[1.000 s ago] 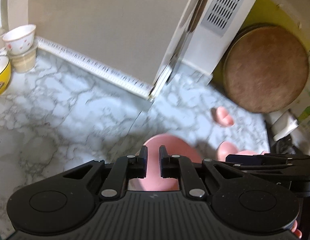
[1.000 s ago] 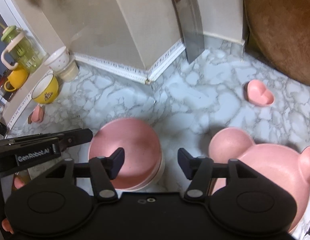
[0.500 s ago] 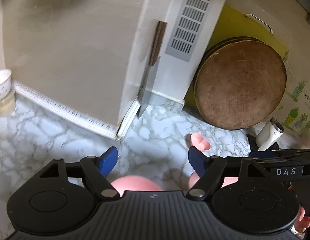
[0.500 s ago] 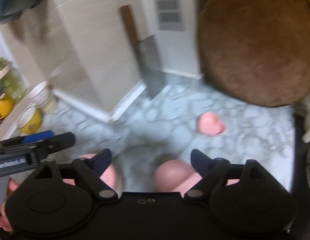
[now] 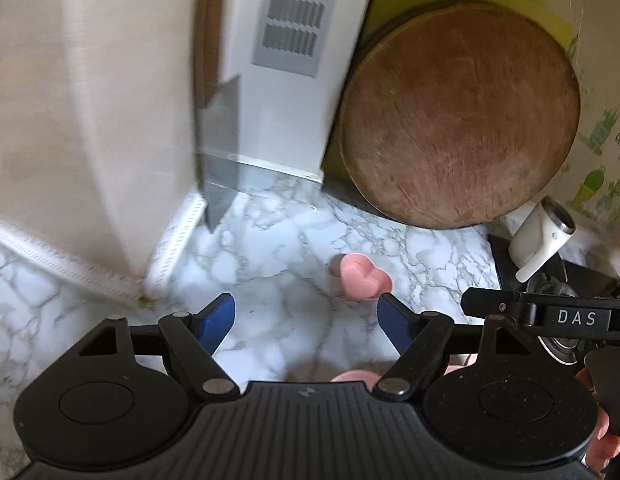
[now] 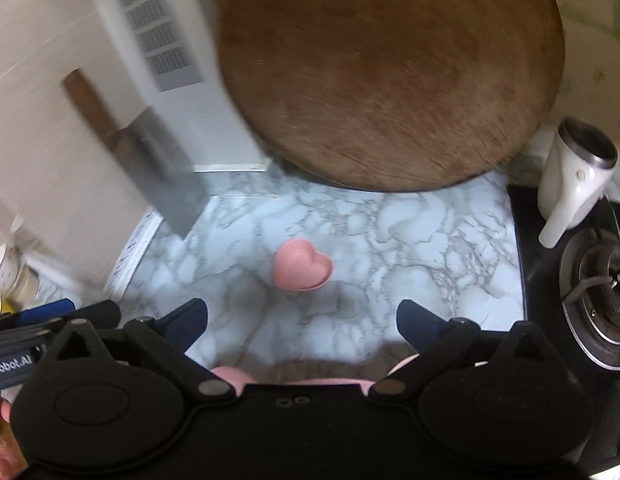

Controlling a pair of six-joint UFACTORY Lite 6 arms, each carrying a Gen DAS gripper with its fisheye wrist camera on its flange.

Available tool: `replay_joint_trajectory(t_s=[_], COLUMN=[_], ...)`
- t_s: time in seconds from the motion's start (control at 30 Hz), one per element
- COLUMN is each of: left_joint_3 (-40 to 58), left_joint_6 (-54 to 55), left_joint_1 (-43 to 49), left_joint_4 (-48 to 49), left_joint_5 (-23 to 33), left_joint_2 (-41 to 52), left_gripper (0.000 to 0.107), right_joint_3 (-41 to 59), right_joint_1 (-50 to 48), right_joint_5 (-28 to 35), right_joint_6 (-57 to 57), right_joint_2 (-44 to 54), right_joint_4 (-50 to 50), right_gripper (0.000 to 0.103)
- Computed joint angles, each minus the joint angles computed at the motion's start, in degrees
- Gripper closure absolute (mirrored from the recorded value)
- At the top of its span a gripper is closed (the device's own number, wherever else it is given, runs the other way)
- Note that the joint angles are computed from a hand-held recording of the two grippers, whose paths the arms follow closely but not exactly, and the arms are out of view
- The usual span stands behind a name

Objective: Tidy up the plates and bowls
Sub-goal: 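Move both grippers toward the small pink heart-shaped dish, then close both grippers on the rim of the heart-shaped dish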

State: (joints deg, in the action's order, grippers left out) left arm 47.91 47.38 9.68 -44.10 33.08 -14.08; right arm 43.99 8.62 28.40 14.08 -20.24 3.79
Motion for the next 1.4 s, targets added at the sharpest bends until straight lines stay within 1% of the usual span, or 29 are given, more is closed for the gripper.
replay_joint_trajectory(t_s=[0.17,0.23,0.33,0.4,0.47,0.6,0.7,0.8,0.9,1.03,1.07,1.1,1.17,1.23,1.27,1.3,1.4], left_joint_3=[6.82,9.74,13.47,15.94,18.43,22.88,27.03,30.81,34.44,38.77,39.59,40.63,42.74,44.03,44.62,45.09,45.94], left_joint_6=[-11.80,-15.84,-20.65,-23.06,-26.21,-28.74,-32.05,-35.94,-35.88,-40.10,-40.61,-40.73,-40.88,-41.22,-41.08,-40.83,-40.81], left_joint_1=[-9.01,-11.64,-14.40,-15.64,-16.64,-17.63,-18.18,-18.88,-18.84,-19.78,-19.96,-20.15,-20.43,-20.81,-21.03,-21.25,-21.86], left_joint_4=[7.16,9.79,13.15,14.63,16.76,17.97,19.82,22.71,20.88,23.07,23.25,23.20,23.26,23.44,23.27,23.02,22.98], left_joint_5=[-5.71,-7.41,-9.39,-10.58,-11.29,-11.82,-11.70,-11.45,-10.58,-9.77,-9.53,-9.06,-7.92,-7.68,-7.52,-7.32,-7.08], left_joint_2=[9.61,13.51,18.76,22.52,25.98,32.24,37.46,41.83,46.03,50.71,51.64,52.73,54.72,56.03,56.60,57.09,58.11], left_gripper=[0.029,0.029,0.029,0.029,0.029,0.029,0.030,0.030,0.030,0.030,0.031,0.038,0.043,0.046,0.050,0.057,0.068], right_joint_3=[2.41,3.72,5.37,6.74,8.35,11.60,14.11,16.85,18.98,20.87,21.40,22.07,23.22,24.07,24.41,24.78,25.39], right_joint_1=[-4.21,-5.52,-6.66,-7.66,-8.54,-10.19,-10.72,-11.09,-11.39,-11.42,-11.48,-11.53,-11.50,-11.62,-11.72,-11.83,-11.55], right_joint_5=[-2.31,-2.97,-4.19,-4.44,-4.76,-5.17,-5.26,-5.10,-4.94,-4.61,-4.36,-3.99,-3.52,-3.17,-2.91,-2.50,-2.03], right_joint_6=[-6.62,-10.26,-13.98,-17.93,-20.90,-28.36,-31.96,-33.83,-36.76,-40.16,-40.98,-41.25,-42.12,-42.91,-43.52,-44.34,-45.15], right_joint_2=[6.94,10.05,14.27,17.10,19.94,25.91,30.35,34.70,38.14,41.35,42.14,42.97,44.41,45.46,45.89,46.40,47.33], right_joint_4=[6.17,8.53,10.40,13.37,15.60,21.12,23.64,24.78,26.80,29.55,30.19,30.30,30.97,31.80,32.56,33.35,33.94], right_gripper=[0.002,0.005,0.008,0.012,0.012,0.017,0.024,0.028,0.031,0.038,0.041,0.043,0.046,0.049,0.051,0.055,0.065])
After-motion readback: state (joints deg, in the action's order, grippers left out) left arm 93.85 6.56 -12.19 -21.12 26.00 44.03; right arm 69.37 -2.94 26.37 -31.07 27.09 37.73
